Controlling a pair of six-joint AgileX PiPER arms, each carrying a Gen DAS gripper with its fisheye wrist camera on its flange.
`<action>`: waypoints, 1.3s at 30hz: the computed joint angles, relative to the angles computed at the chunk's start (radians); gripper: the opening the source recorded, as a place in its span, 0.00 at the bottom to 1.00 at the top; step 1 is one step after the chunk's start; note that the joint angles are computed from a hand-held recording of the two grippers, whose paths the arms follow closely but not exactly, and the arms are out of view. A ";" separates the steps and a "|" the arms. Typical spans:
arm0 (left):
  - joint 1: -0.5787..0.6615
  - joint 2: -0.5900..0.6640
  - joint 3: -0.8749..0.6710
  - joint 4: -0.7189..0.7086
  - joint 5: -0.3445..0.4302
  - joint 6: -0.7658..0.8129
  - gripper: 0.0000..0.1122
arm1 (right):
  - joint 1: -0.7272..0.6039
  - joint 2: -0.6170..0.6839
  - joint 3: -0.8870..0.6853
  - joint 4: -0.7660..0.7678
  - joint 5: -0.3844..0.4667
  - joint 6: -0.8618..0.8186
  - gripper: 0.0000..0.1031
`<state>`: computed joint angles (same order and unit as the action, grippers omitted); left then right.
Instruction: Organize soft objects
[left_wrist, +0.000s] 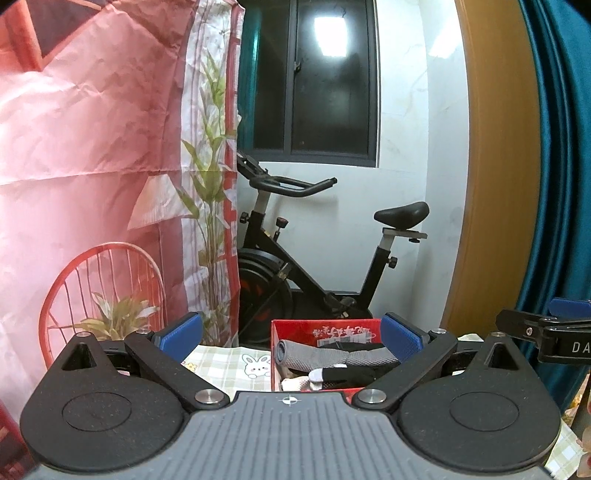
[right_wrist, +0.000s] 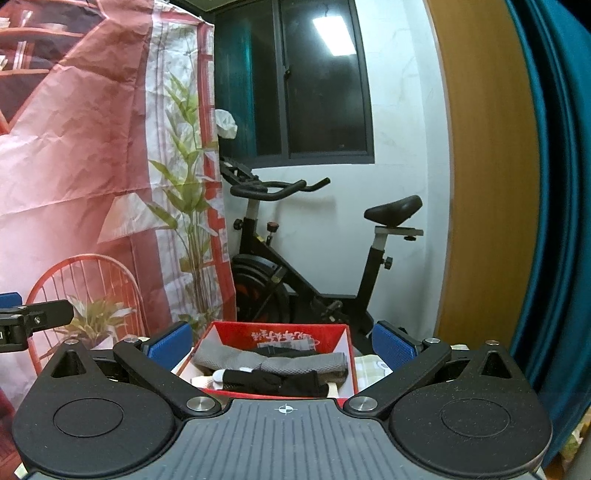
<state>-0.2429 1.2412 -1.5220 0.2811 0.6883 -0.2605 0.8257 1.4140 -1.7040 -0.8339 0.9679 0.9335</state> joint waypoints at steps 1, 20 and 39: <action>0.001 -0.001 0.001 -0.005 0.001 0.003 0.92 | 0.000 0.001 -0.001 0.001 0.002 -0.001 1.00; 0.033 0.008 -0.006 -0.058 0.006 0.043 0.92 | 0.010 0.027 -0.032 -0.004 0.032 -0.016 1.00; 0.038 -0.002 0.019 -0.075 -0.009 0.054 0.92 | -0.014 0.011 -0.005 0.015 0.009 -0.034 1.00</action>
